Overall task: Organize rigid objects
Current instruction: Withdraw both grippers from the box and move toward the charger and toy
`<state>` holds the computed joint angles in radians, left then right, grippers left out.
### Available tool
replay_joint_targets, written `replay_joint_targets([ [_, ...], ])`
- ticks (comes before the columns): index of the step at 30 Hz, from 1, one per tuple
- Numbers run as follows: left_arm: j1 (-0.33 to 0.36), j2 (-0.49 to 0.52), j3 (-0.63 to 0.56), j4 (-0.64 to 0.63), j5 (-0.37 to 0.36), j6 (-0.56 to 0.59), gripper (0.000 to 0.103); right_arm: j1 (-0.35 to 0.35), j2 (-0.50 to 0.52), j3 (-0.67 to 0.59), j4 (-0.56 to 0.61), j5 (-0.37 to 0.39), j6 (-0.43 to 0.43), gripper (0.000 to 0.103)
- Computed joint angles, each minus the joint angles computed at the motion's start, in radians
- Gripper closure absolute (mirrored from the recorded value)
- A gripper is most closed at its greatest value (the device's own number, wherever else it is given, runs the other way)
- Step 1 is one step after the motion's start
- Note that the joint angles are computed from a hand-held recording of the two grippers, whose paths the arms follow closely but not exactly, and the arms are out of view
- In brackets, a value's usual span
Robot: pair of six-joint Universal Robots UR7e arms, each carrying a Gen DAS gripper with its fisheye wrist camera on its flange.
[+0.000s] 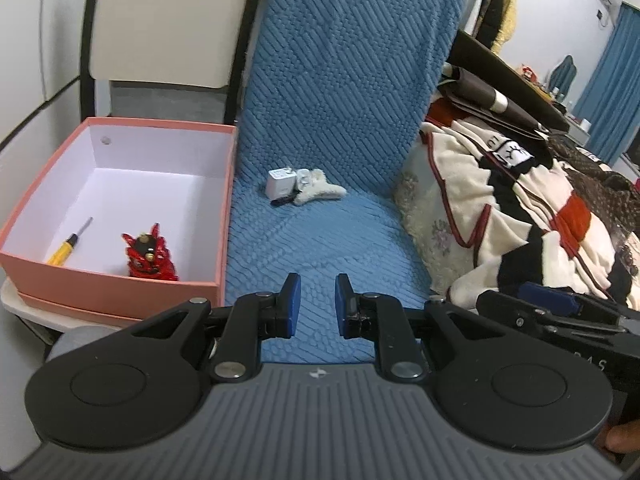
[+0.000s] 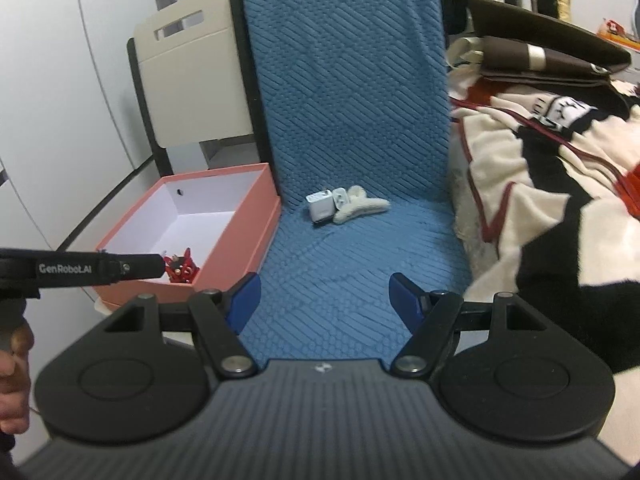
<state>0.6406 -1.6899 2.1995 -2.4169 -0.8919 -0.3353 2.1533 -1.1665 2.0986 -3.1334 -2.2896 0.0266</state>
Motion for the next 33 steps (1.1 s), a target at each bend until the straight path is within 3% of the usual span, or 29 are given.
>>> replay_joint_targets([
  [5, 0.034, 0.063, -0.038, -0.034, -0.008, 0.023, 0.083, -0.034, -0.006, 0.027, -0.044, 0.02, 0.021, 0.03],
  [14, 0.12, 0.205, -0.124, -0.121, -0.048, 0.105, 0.083, -0.098, 0.06, -0.017, -0.091, 0.07, -0.075, 0.03],
  [19, 0.184, 0.299, -0.186, -0.188, -0.074, 0.163, 0.076, -0.144, 0.125, -0.055, -0.139, 0.097, -0.135, 0.03],
  [33, 0.328, 0.557, -0.343, -0.34, -0.19, 0.318, 0.061, -0.249, 0.311, -0.197, -0.216, 0.141, -0.205, 0.03],
])
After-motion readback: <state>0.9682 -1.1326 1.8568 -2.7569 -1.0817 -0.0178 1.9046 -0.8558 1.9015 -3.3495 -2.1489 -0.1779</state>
